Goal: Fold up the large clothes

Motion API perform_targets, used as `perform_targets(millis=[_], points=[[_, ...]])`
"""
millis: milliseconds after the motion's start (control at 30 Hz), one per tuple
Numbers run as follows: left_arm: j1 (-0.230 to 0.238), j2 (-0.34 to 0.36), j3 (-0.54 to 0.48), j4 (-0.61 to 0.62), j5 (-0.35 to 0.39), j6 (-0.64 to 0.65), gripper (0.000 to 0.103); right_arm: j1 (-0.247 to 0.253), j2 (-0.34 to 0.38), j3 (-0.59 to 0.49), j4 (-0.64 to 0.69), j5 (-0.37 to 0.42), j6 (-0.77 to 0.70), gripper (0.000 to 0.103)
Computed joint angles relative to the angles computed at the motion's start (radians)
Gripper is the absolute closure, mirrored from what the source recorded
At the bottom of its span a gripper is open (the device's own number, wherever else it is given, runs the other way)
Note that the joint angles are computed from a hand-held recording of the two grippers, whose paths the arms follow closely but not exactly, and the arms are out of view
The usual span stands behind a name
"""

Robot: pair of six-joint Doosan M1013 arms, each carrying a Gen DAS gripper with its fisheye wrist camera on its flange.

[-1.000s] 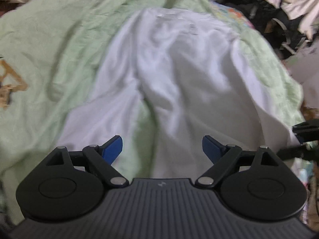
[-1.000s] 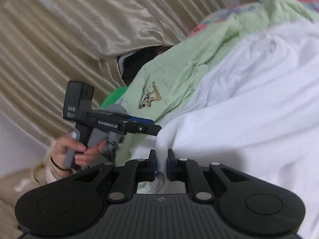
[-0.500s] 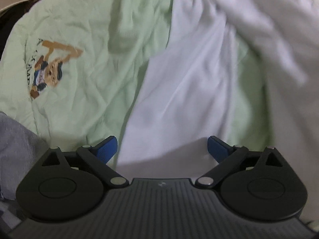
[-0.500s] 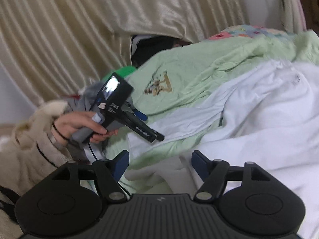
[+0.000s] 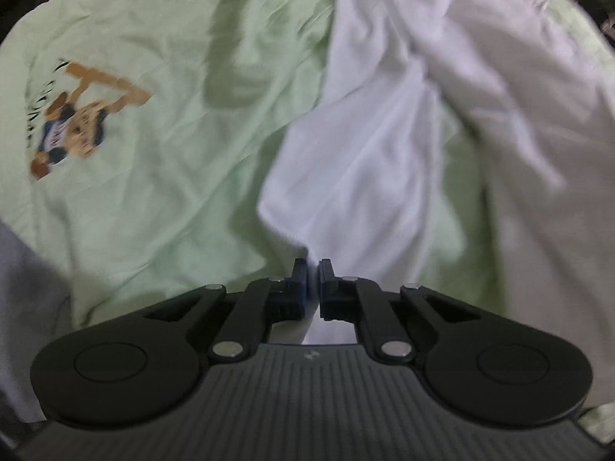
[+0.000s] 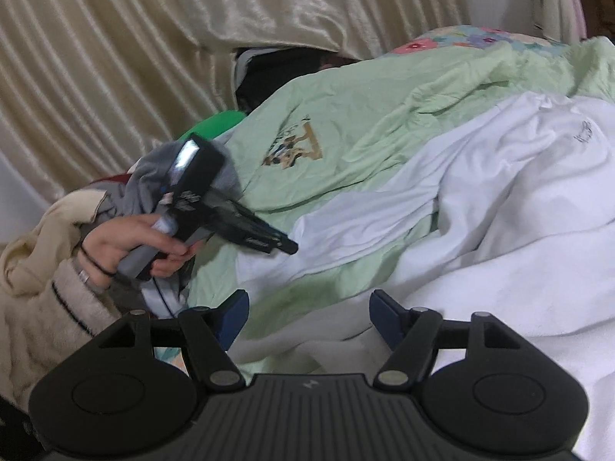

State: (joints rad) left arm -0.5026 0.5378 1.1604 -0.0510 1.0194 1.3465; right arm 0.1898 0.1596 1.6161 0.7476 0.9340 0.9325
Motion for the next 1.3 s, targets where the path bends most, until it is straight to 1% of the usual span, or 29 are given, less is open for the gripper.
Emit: perform_targets(millis=[67,100,167,233,267,300,333,400,467,533,567,600,633,733,800,833,867,933,967,1000,1033,1067,1100,1133,1167,1200,1233,1267,1300], points=[[0.004,0.003,0.0,-0.029,-0.008,-0.005,0.097,0.005,-0.001,0.006,-0.007,-0.021,0.015,0.032],[0.005,0.01,-0.006,-0.016,0.006,-0.034,0.097,0.008,-0.001,0.008,-0.01,-0.032,0.022,0.032],[0.003,0.025,-0.017,0.031,0.044,-0.074,0.09,0.007,-0.002,0.014,0.002,-0.034,0.027,0.032],[0.003,0.029,-0.01,0.031,0.042,-0.092,0.084,0.004,-0.004,0.02,0.014,-0.034,0.026,0.031],[0.003,0.027,-0.001,0.023,0.026,-0.098,0.085,0.003,-0.006,0.024,0.017,-0.037,0.026,0.031],[0.002,0.025,0.002,0.027,0.016,-0.107,0.088,0.002,-0.008,0.028,0.021,-0.04,0.026,0.031],[-0.001,0.02,0.006,0.037,0.004,-0.12,0.1,0.001,-0.01,0.032,0.025,-0.043,0.027,0.031],[-0.002,0.004,0.017,0.028,-0.044,-0.117,0.1,-0.002,-0.015,0.04,0.032,-0.049,0.027,0.031],[0.001,-0.013,0.028,-0.002,-0.111,-0.118,0.1,-0.011,-0.024,0.051,0.047,-0.062,0.039,0.031],[0.019,-0.036,0.039,-0.135,-0.223,-0.093,0.1,-0.032,-0.044,0.072,0.089,-0.085,0.042,0.031],[0.027,-0.043,0.043,-0.201,-0.261,-0.063,0.1,-0.04,-0.053,0.077,0.089,-0.095,0.047,0.031],[0.037,-0.053,0.046,-0.319,-0.327,-0.008,0.1,-0.048,-0.061,0.081,0.086,-0.104,0.054,0.031],[0.04,-0.057,0.043,-0.403,-0.367,0.043,0.1,-0.058,-0.068,0.084,0.086,-0.117,0.057,0.031],[0.017,-0.047,-0.019,-0.552,-0.404,0.204,0.1,-0.087,-0.091,0.093,0.09,-0.157,0.065,0.031],[-0.005,-0.029,-0.075,-0.636,-0.397,0.318,0.1,-0.11,-0.101,0.103,0.128,-0.175,0.057,0.029],[-0.023,-0.012,-0.117,-0.678,-0.384,0.381,0.1,-0.134,-0.107,0.111,0.169,-0.18,0.047,0.029],[-0.041,0.012,-0.166,-0.721,-0.354,0.438,0.1,-0.152,-0.113,0.12,0.201,-0.187,0.039,0.029],[-0.07,0.078,-0.281,-0.765,-0.262,0.486,0.1,-0.183,-0.122,0.135,0.24,-0.199,0.028,0.028],[-0.08,0.104,-0.325,-0.757,-0.225,0.476,0.1,-0.197,-0.129,0.145,0.25,-0.21,0.026,0.028],[-0.099,0.158,-0.412,-0.715,-0.152,0.435,0.099,-0.209,-0.135,0.154,0.254,-0.219,0.025,0.028],[-0.114,0.197,-0.472,-0.672,-0.103,0.393,0.099,-0.22,-0.139,0.163,0.258,-0.227,0.027,0.027],[-0.122,0.217,-0.5,-0.645,-0.08,0.362,0.098,-0.229,-0.141,0.168,0.25,-0.231,0.041,0.027],[-0.128,0.254,-0.551,-0.601,-0.028,0.294,0.098,-0.237,-0.142,0.172,0.238,-0.234,0.058,0.027],[-0.13,0.28,-0.58,-0.572,0.009,0.219,0.097,-0.239,-0.142,0.174,0.206,-0.244,0.081,0.027],[-0.129,0.285,-0.578,-0.568,0.012,0.183,0.097,-0.24,-0.143,0.176,0.169,-0.256,0.107,0.027],[-0.123,0.27,-0.533,-0.58,-0.014,0.16,0.095,-0.24,-0.143,0.178,0.131,-0.268,0.134,0.027],[-0.116,0.241,-0.471,-0.586,-0.061,0.149,0.086,-0.24,-0.139,0.176,0.093,-0.277,0.162,0.027],[-0.112,0.204,-0.398,-0.578,-0.124,0.139,0.07,-0.235,-0.137,0.177,0.067,-0.287,0.181,0.027],[-0.11,0.172,-0.339,-0.567,-0.179,0.13,0.062,-0.229,-0.136,0.177,0.042,-0.297,0.198,0.027]])
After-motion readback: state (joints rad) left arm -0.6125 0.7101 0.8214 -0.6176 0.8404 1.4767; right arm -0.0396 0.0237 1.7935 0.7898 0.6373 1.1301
